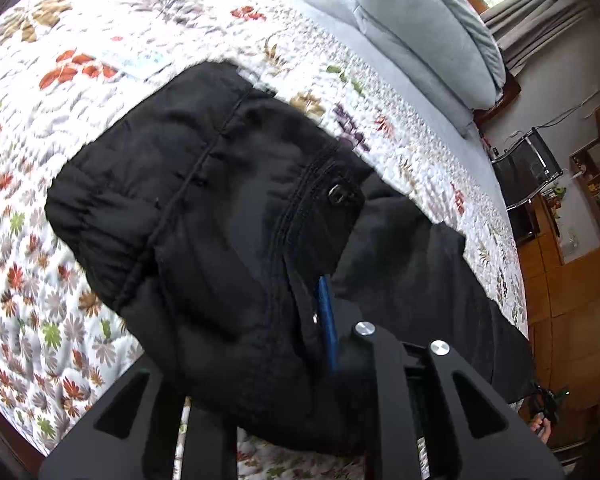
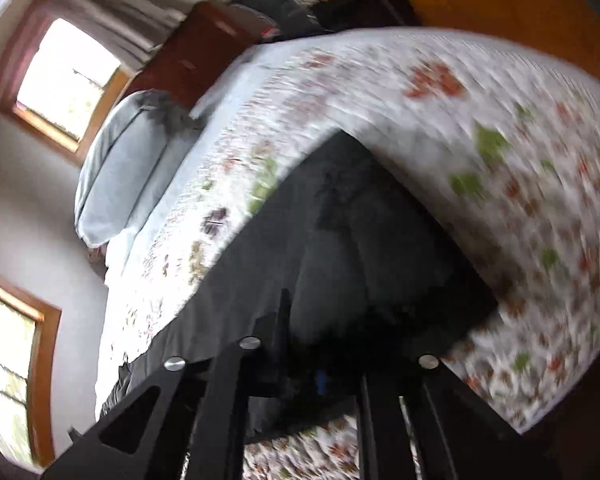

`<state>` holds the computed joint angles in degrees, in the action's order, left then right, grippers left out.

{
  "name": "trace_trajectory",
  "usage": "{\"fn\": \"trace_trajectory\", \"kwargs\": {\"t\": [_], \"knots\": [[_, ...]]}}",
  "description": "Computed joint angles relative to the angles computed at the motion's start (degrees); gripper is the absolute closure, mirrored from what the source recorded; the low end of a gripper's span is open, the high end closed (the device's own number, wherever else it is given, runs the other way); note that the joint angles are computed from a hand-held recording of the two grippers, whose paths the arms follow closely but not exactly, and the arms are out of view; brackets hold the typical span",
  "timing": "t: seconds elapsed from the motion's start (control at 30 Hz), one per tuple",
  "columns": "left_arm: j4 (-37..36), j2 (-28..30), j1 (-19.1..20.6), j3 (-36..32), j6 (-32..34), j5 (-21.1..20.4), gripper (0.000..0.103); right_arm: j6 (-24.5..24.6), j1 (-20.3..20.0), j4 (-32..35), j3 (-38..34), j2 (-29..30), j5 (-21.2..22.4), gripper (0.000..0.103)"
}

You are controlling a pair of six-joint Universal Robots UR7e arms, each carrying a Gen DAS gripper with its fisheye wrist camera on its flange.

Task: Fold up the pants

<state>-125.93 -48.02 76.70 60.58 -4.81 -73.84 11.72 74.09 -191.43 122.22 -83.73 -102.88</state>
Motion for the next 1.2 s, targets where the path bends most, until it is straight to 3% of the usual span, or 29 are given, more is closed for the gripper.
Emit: {"fn": "trace_trajectory", "kwargs": {"t": [0.07, 0.13, 0.2, 0.3, 0.37, 0.53, 0.63, 0.73, 0.83, 0.87, 1.03, 1.1, 1.17, 1.2], "knots": [[-1.8, -0.3, -0.2, 0.3, 0.5, -1.2, 0.086, -3.0, 1.8, -1.0, -1.0, 0.3, -0.3, 0.096], [-4.1, -0.8, -0.4, 1.5, 1.7, -1.8, 0.086, -6.7, 2.2, -6.0, -0.5, 0.4, 4.2, 0.096], [-4.9, -1.1, -0.5, 2.6, 3.1, -0.9, 0.086, -8.4, 2.1, -7.9, 0.1, 0.2, 5.4, 0.096], [-4.1, -1.4, 0.3, 3.6, 2.2, -0.5, 0.084, -4.3, 0.3, -3.0, 1.2, -0.5, -0.1, 0.096], [-4.3, -1.7, 1.4, 4.3, 0.8, -2.5, 0.082, -0.4, -2.3, 1.8, 2.1, -0.7, -2.2, 0.096], [-5.7, -2.9, 1.9, 5.4, -0.6, -4.2, 0.076, 3.4, -6.9, -6.8, 7.8, -1.0, 6.5, 0.077], [-6.3, -2.9, 1.6, 4.8, -1.3, -2.7, 0.071, 2.4, -6.0, -7.6, 8.5, -0.7, 5.5, 0.068], [-11.1, -3.4, 1.6, 5.5, -5.4, 0.8, 0.056, 1.4, -4.4, -6.2, 7.5, -0.2, 2.9, 0.066], [-13.0, -3.6, 2.3, 5.4, -7.8, 1.1, 0.063, 1.9, -3.7, -4.4, 6.0, 0.4, 1.5, 0.066], [-12.1, -3.3, 2.2, 4.9, -8.1, 3.3, 0.068, 2.0, -3.6, -3.9, 5.7, 0.5, 1.1, 0.066], [-10.4, -2.8, 0.4, 4.4, -3.3, 9.8, 0.065, 1.5, -2.5, -1.9, 5.0, 0.6, -1.7, 0.066], [-13.8, -3.8, -1.7, 6.6, -2.2, 18.0, 0.034, 1.6, -2.6, -2.5, 5.5, 0.2, -1.0, 0.062], [-22.9, -5.0, -4.2, 10.8, 1.1, 28.1, 0.019, 1.9, -3.1, -3.6, 6.6, -0.7, 0.6, 0.055], [-27.7, -5.4, -5.2, 12.5, 3.4, 31.0, 0.019, 2.3, -3.5, -4.5, 7.3, -1.1, 1.6, 0.054]]}}
